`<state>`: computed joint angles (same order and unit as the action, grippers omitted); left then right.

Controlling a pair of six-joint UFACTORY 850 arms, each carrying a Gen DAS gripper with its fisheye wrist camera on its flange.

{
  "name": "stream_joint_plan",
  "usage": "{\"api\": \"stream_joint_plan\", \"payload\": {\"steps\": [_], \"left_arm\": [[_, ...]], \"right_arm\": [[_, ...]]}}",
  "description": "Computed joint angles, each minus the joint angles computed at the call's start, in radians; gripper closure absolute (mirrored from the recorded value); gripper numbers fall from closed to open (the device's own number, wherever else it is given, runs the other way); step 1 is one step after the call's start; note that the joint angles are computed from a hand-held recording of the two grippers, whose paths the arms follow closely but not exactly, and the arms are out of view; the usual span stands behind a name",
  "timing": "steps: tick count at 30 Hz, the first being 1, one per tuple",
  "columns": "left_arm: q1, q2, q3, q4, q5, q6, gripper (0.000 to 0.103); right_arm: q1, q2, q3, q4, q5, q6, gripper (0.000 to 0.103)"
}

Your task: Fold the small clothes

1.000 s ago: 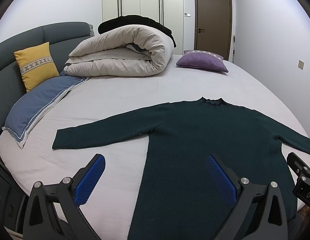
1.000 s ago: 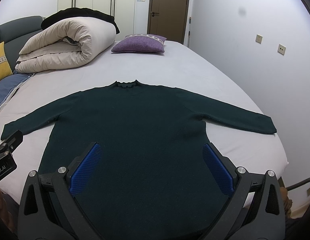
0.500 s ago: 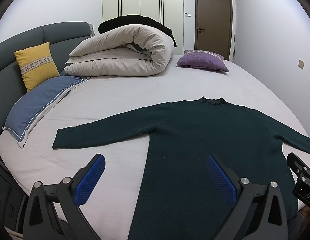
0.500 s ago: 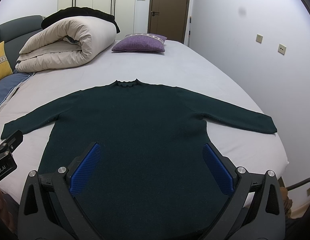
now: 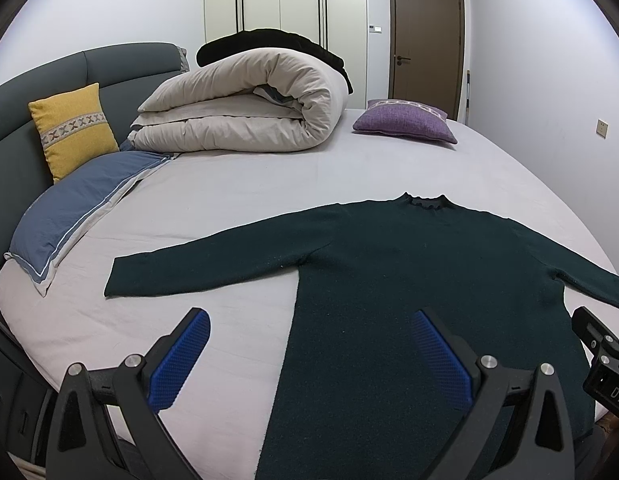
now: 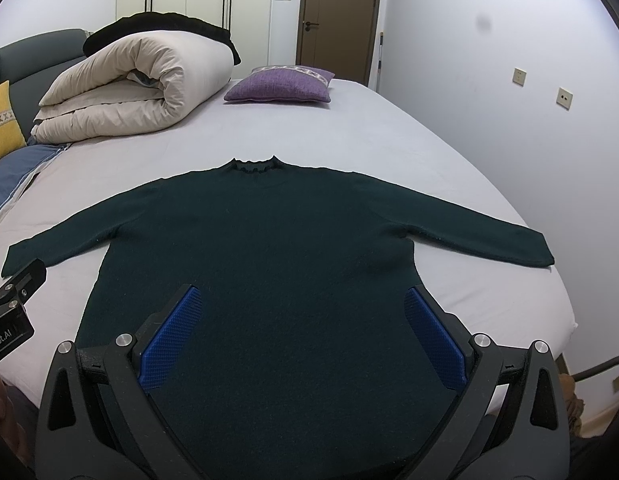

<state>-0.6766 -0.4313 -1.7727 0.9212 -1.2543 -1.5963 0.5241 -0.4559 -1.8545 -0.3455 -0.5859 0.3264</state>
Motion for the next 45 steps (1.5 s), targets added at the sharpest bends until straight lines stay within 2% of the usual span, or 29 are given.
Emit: {"api": "stream_joint_plan", "payload": {"steps": [24,31,34,37,40,42,43,45], "left_arm": [[0.009,0.016,0.053,-0.007,0.02,-0.035,0.0],[0.024,0.065,0.138,-0.012,0.064,-0.105,0.0],[0.034,0.106,0.2,-0.005,0.099,-0.165,0.0],[0.059,0.199,0.339,-0.002,0.22,-0.312,0.0],[0.099,0.303,0.488,0.021,0.365,-0.459,0.0],[0.131,0.355,0.563,0.032,0.431,-0.543,0.0],[0.138,0.375,0.594,0.061,0.431,-0.603,0.0],[0.136,0.41,0.65,0.142,0.361,-0.752,0.0]], "right_arm": [[0.004,-0.034,-0.044,0.013,-0.027,-0.024,0.0],[0.006,-0.065,-0.078,0.011,-0.043,-0.03,0.0],[0.006,-0.082,-0.094,0.013,-0.048,-0.037,0.0],[0.0,-0.112,-0.13,0.068,-0.039,-0.07,0.0],[-0.017,-0.141,-0.164,0.216,-0.019,-0.158,0.0],[-0.029,-0.178,-0.215,0.346,-0.029,-0.247,0.0],[-0.032,-0.198,-0.243,0.39,-0.041,-0.282,0.0],[-0.03,-0.241,-0.305,0.447,-0.058,-0.338,0.0]]}}
